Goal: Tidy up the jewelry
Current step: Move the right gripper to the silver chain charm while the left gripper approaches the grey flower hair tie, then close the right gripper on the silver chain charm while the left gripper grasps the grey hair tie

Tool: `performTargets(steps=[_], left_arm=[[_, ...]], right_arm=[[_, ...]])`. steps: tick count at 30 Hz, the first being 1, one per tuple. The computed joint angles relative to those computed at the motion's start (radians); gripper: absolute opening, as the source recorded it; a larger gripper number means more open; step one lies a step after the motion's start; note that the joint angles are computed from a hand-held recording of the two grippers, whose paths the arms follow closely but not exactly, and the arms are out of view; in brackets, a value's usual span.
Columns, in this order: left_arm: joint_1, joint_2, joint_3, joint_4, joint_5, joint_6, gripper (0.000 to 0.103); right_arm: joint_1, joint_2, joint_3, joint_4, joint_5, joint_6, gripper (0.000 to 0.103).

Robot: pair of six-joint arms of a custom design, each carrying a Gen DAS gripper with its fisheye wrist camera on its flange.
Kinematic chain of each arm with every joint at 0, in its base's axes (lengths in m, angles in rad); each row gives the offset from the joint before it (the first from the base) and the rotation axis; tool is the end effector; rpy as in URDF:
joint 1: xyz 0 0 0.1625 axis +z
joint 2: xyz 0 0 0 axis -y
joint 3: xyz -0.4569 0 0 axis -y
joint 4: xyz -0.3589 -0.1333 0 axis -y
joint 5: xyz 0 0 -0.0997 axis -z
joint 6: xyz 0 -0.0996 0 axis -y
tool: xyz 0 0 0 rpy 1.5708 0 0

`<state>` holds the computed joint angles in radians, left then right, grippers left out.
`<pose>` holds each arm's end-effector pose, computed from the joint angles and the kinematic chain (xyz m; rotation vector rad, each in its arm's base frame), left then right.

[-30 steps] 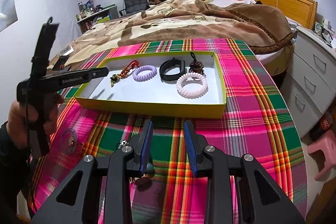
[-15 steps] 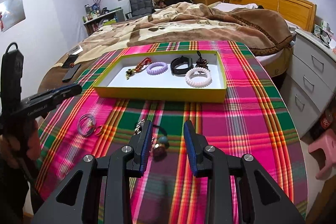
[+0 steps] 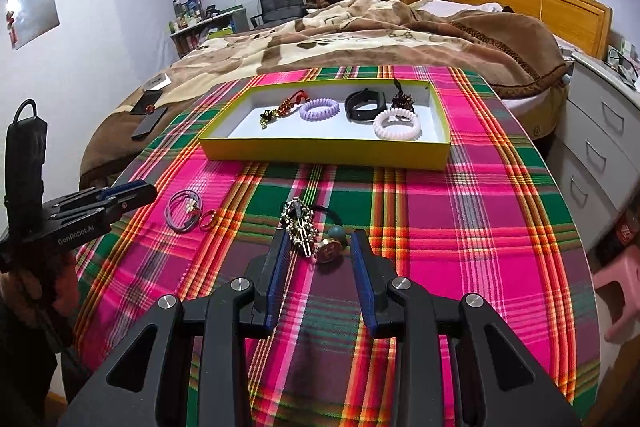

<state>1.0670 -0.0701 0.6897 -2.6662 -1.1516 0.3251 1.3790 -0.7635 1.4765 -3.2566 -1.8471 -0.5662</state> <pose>-0.2717 -0.8531 -0.0491 0.9544 2.5133 -0.6994 -0.0363 -0.7436 0.2721 0.2668 -2.3336 1.0302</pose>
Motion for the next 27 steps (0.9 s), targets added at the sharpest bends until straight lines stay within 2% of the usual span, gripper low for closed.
performTargets(steps=[8, 14, 19, 24, 27], left_arm=[[0.004, 0.055, -0.12, 0.132, 0.035, -0.05, 0.027], [0.0, 0.099, -0.21, 0.233, 0.081, -0.075, 0.027], [-0.002, 0.106, -0.219, 0.235, 0.091, -0.073, 0.027], [-0.003, 0.107, -0.22, 0.235, 0.097, -0.073, 0.024], [-0.003, 0.116, -0.24, 0.248, 0.098, -0.071, 0.017]], right_arm=[[-0.004, 0.02, -0.034, 0.045, -0.013, 0.011, 0.035], [0.004, 0.046, -0.071, 0.072, -0.027, -0.025, 0.035], [0.015, 0.071, -0.126, 0.118, -0.038, -0.075, 0.035], [0.017, 0.105, -0.212, 0.221, -0.052, -0.074, 0.034], [0.021, 0.125, -0.246, 0.259, -0.081, -0.078, 0.025]])
